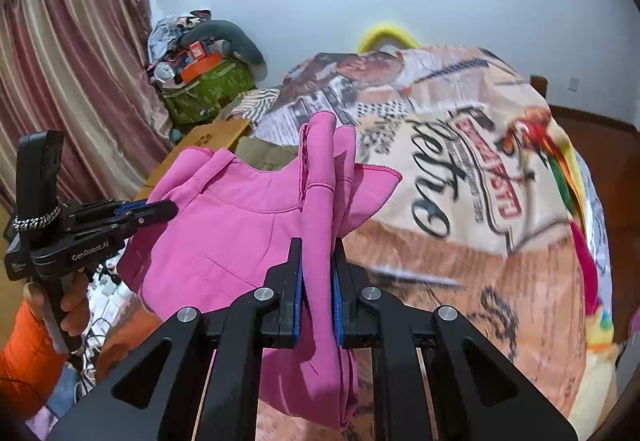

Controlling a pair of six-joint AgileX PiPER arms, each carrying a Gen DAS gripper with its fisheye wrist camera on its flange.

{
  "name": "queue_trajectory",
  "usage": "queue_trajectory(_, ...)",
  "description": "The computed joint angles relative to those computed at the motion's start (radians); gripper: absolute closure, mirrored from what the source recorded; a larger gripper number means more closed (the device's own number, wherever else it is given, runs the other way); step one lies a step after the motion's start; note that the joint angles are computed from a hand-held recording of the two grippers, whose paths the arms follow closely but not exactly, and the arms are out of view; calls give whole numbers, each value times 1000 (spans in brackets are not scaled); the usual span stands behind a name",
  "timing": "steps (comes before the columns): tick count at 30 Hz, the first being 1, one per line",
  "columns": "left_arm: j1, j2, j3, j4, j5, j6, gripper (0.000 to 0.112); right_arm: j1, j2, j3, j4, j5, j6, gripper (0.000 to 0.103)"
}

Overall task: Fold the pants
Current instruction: 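Lift the trousers with the left gripper and carry them onto the olive shorts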

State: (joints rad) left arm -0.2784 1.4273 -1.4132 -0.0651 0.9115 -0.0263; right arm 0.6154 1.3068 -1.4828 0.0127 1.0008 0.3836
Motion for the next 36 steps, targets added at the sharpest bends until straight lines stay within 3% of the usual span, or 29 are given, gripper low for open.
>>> queue_trajectory(9,147,66,-65,-47,-27,95,100,20,215,-206,7,-16,-34,93)
queue_trajectory(19,298,237,-170,-107,-49,208,100,10,466,-421,64,-28,-74,93)
queue_trajectory(36,331,648,-577,-9,-7,178,100,-19,931,-1033,38,151,-102,93)
